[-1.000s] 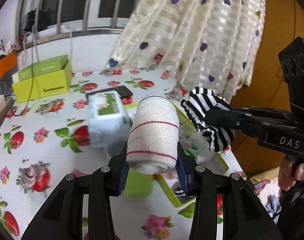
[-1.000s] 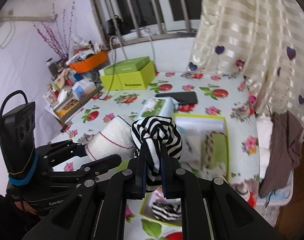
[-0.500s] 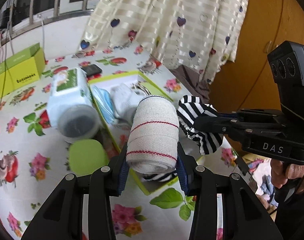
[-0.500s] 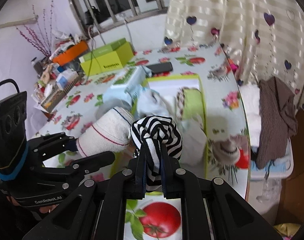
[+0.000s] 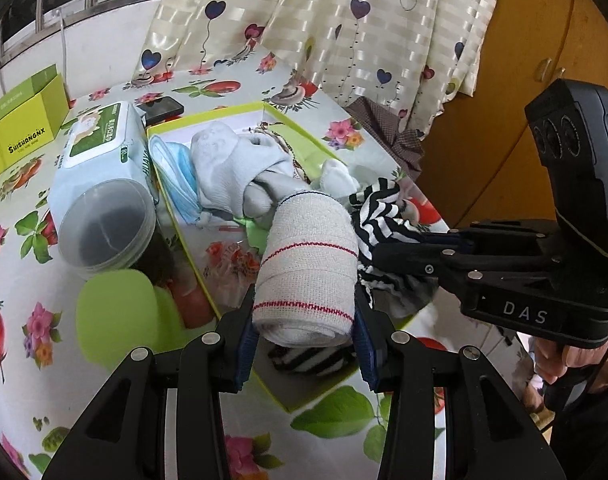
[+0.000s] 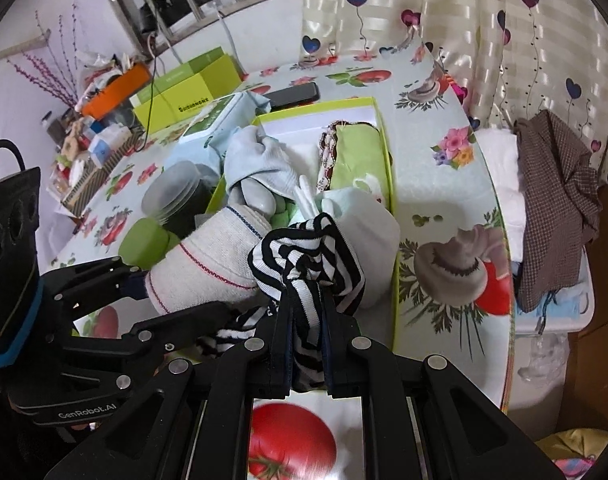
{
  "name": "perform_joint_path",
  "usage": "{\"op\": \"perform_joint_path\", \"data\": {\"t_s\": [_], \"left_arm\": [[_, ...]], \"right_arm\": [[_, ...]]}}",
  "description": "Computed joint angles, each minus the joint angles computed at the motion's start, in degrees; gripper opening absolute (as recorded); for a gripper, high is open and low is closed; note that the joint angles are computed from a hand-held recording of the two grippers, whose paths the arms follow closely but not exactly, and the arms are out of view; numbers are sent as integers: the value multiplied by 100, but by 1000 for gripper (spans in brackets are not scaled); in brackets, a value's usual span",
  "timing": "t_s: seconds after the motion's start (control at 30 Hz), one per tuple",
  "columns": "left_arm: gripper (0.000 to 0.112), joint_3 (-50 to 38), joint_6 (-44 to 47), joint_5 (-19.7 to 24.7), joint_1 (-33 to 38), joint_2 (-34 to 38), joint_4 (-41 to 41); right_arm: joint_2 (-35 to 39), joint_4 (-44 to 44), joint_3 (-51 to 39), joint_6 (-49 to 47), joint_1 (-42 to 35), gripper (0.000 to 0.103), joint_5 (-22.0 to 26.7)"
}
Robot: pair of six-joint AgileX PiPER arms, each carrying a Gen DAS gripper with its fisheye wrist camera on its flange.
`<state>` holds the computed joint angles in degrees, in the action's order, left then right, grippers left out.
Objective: Organize soft objects
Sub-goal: 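Carry the rolled towel and striped sock over the box with both grippers, then lower the striped sock into the box and open the right gripper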
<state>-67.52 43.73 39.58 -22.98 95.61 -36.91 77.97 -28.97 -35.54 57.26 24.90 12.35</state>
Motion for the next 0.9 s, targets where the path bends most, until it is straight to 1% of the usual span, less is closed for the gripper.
{"op": "perform_joint_path", "data": {"t_s": [0.07, 0.13, 0.23, 0.33, 0.4, 0.43, 0.5, 0.53, 0.57, 0.63, 0.7, 0.77, 0.9], "left_arm": [[43, -110, -101, -15, -15, 102, 76], [43, -190, -136, -10, -35, 158, 88], [43, -295, -214, 2, -89, 225, 124], [43, -380, -327, -4, -138, 275, 185], [43, -442, -413, -23, -170, 313, 251], [43, -476, -444, -9, -182, 338, 270], [43, -522, -464, 87, -168, 372, 259], [43, -536, -472, 122, -164, 385, 257], [43, -545, -500, 170, -160, 397, 257], [43, -535, -489, 238, -151, 398, 207], [44, -525, -543, 272, -161, 383, 250], [44, -495, -541, 297, -153, 345, 225], [45, -356, -483, 260, -140, 177, 132]], "right_arm": [[106, 368, -40, -437, -137, 11, -137], [221, 921, -98, -1062, -286, 11, -259], [344, 1435, -195, -1643, -404, 11, -331], [411, 1760, -282, -2034, -489, 11, -335], [414, 2212, -291, -2534, -576, 11, -351], [387, 2471, -277, -2827, -612, 11, -339], [367, 2528, -264, -2919, -626, 12, -328], [344, 2748, -236, -3145, -656, 12, -317], [320, 2764, -209, -3161, -657, 14, -301], [243, 2430, -122, -2789, -614, 20, -304], [143, 2096, -17, -2420, -553, 32, -314], [46, 1492, 50, -1788, -449, 38, -271], [-146, 774, 169, -1022, -282, 39, -250]]}}
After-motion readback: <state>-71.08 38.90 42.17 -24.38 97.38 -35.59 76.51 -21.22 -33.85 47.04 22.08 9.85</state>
